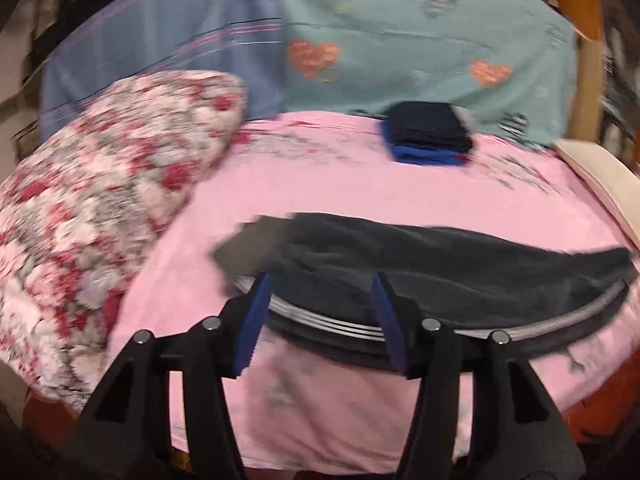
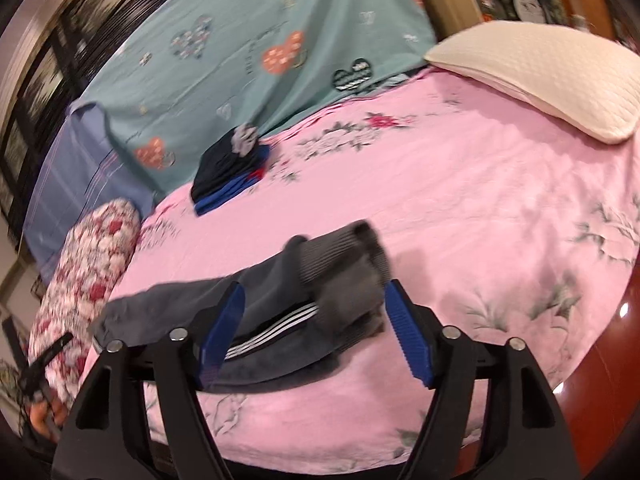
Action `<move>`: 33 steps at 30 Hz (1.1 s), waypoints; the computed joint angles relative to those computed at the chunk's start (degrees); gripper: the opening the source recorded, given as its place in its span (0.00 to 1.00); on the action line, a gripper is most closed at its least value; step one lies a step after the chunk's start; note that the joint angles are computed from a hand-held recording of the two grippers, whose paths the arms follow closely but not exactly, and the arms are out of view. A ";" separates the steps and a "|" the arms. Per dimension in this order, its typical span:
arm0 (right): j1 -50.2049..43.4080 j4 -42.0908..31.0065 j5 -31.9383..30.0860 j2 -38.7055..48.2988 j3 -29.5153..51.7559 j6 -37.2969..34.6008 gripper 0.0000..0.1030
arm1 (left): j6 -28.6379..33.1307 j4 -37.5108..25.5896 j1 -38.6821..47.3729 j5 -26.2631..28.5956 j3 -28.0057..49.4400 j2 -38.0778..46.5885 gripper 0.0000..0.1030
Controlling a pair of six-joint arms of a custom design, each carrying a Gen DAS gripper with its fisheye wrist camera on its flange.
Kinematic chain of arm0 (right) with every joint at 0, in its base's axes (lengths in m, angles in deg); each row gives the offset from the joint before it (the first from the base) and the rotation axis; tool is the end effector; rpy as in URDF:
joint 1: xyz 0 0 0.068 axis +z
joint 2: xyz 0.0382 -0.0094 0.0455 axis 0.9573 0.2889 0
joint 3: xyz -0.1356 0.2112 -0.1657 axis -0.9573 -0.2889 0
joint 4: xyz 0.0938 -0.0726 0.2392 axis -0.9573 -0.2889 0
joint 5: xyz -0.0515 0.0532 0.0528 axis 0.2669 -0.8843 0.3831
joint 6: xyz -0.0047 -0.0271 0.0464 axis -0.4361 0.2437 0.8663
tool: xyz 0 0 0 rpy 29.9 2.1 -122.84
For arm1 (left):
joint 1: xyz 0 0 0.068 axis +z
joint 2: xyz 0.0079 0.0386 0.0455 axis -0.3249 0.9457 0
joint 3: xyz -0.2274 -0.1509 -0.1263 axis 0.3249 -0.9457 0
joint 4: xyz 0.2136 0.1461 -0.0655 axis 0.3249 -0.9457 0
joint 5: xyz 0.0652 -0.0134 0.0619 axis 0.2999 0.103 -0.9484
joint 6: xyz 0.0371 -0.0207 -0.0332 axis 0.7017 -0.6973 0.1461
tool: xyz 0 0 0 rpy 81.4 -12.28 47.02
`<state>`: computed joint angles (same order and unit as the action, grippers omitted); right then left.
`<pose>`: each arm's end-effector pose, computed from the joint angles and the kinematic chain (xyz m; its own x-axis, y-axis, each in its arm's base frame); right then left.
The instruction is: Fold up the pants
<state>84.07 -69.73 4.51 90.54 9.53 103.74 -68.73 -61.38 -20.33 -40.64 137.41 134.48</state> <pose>0.1910 0.0214 0.2327 -0.2787 0.6489 -0.7080 0.5610 0.7084 0.4284 0.4490 -0.0241 0.2691 -0.5226 0.2862 -0.8031 0.4839 0.8751 -0.0030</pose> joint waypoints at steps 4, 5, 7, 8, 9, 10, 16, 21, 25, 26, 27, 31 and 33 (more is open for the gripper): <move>-9.42 6.58 -11.61 2.11 -3.86 1.34 0.76 | 3.54 -0.95 -6.43 0.20 -3.15 0.30 0.54; -11.43 8.15 -13.76 3.48 -4.52 1.67 0.74 | 3.80 -1.07 -7.47 -0.08 -3.14 1.21 0.54; -16.47 14.93 -22.24 7.29 -6.50 1.19 0.14 | 3.81 -1.55 -9.67 -2.55 -2.03 4.02 0.52; -17.80 16.64 -25.42 8.17 -6.56 0.68 0.10 | 3.66 -2.61 -10.20 -3.27 -0.91 5.48 0.52; -17.17 16.23 -24.26 7.20 -5.98 0.47 0.10 | 3.40 -3.32 -10.54 -4.24 -0.01 6.76 0.52; -16.00 15.74 -23.19 5.55 -5.18 -0.77 0.10 | 3.28 -3.09 -10.49 -4.34 0.00 7.19 0.53; -4.92 3.85 -16.27 -0.64 2.39 -2.42 0.10 | 3.50 -2.97 -8.80 -4.52 0.39 7.46 0.53; -11.06 -3.80 -15.64 4.31 -0.32 0.59 0.27 | 3.90 -3.62 -8.20 -4.85 1.33 7.89 0.53; -8.29 -5.82 -9.09 -1.88 -0.95 0.56 0.40 | 4.54 -4.22 -8.03 -5.10 1.87 8.10 0.53; -7.62 -5.50 -8.22 -2.80 -0.78 0.53 0.52 | 4.49 -4.26 -8.04 -5.22 1.99 8.13 0.53; -7.40 -5.16 -8.15 -2.89 -0.71 0.34 0.57 | 4.48 -4.20 -7.98 -5.39 2.11 8.24 0.53; -9.78 0.68 -14.71 3.34 -1.84 -0.68 0.17 | 4.09 -3.99 -7.26 -5.39 2.92 9.50 0.54; -8.31 3.84 -15.03 3.19 -3.02 -1.60 0.07 | 4.29 -4.37 -6.73 -5.03 3.68 10.20 0.54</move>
